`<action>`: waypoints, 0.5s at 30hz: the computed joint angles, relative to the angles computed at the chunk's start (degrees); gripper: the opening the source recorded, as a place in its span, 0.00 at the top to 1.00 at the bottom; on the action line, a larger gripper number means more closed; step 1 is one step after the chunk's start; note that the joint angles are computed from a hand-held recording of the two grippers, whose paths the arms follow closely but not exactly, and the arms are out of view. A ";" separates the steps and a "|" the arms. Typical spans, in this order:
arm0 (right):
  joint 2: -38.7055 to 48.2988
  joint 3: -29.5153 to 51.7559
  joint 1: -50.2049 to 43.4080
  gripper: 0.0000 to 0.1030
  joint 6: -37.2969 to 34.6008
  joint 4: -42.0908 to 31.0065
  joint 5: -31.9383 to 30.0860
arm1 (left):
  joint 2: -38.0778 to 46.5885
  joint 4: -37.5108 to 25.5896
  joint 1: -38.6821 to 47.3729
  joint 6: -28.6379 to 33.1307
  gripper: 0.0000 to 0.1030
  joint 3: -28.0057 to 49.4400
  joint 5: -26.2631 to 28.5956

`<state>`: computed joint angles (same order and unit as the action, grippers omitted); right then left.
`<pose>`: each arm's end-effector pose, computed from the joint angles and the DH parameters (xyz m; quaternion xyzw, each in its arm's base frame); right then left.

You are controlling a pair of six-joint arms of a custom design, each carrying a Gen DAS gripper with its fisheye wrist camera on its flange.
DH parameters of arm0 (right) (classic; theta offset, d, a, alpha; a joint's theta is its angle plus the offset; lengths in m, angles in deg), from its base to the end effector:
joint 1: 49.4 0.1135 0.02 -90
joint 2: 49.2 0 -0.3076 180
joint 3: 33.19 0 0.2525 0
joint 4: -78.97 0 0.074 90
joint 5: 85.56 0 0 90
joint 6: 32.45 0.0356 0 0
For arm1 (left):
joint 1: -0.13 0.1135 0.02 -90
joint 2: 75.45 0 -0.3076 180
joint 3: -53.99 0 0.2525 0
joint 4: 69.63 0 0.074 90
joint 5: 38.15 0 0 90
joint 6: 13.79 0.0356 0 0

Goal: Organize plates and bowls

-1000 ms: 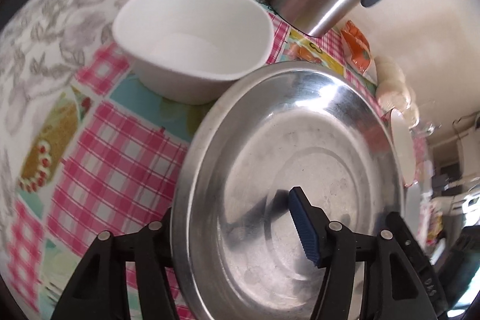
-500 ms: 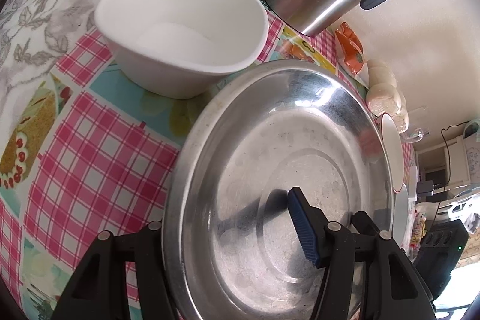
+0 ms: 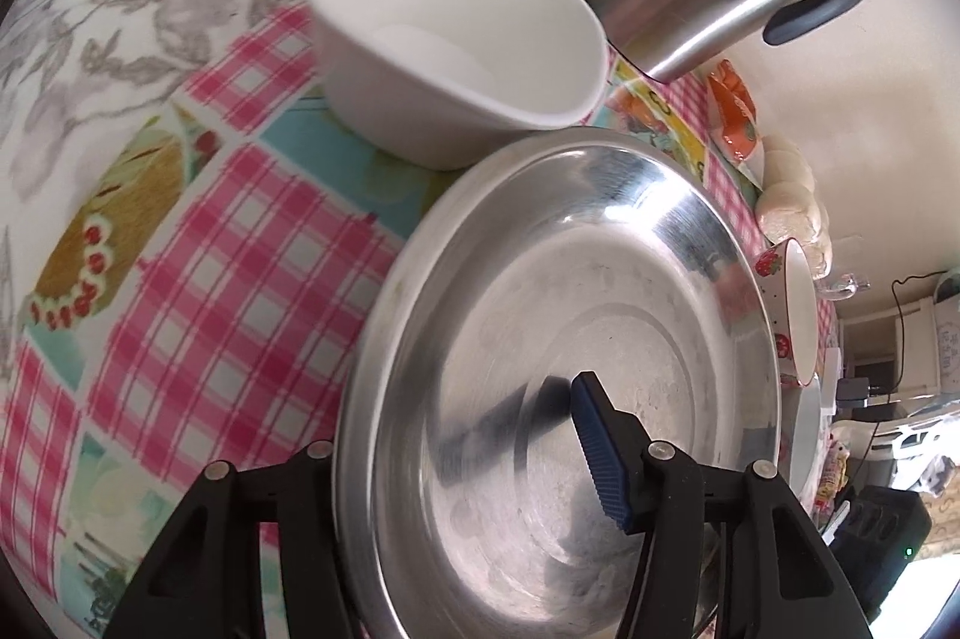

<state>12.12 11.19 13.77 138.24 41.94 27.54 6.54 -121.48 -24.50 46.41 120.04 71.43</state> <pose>0.0922 0.1514 0.2235 0.2031 0.9114 0.2290 0.2750 0.2319 -0.1194 0.2492 -0.0109 0.9675 -0.2352 0.0925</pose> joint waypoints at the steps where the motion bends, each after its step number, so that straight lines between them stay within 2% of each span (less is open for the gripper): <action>1: 0.95 0.85 0.65 0.75 0.51 -0.58 0.03 | -0.31 -0.06 0.37 0.15 0.43 -0.31 0.15; 5: 4.23 3.69 2.47 0.74 0.90 -3.12 1.30 | -1.43 -1.77 1.97 1.20 0.42 -0.68 0.29; 7: 4.92 5.14 3.01 0.74 1.10 -5.65 2.68 | -2.14 -3.89 2.47 2.19 0.42 0.06 -1.72; 10: 4.23 5.86 4.18 0.74 2.85 -8.75 4.62 | -3.72 -6.14 3.66 2.78 0.42 0.65 -3.95; 13: 2.62 6.36 5.46 0.74 5.32 -12.47 7.19 | -5.18 -6.83 5.69 2.65 0.44 0.44 -3.19; 14: 2.09 6.65 5.93 0.74 6.06 -13.75 8.35 | -5.52 -7.03 5.93 2.65 0.47 0.45 -3.48; 15: 1.26 6.73 6.49 0.74 6.79 -14.70 9.66 | -5.87 -7.28 6.15 3.02 0.58 0.50 -3.75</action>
<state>13.38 17.92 20.26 145.02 27.24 37.20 0.66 -128.75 -18.34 49.43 120.53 67.68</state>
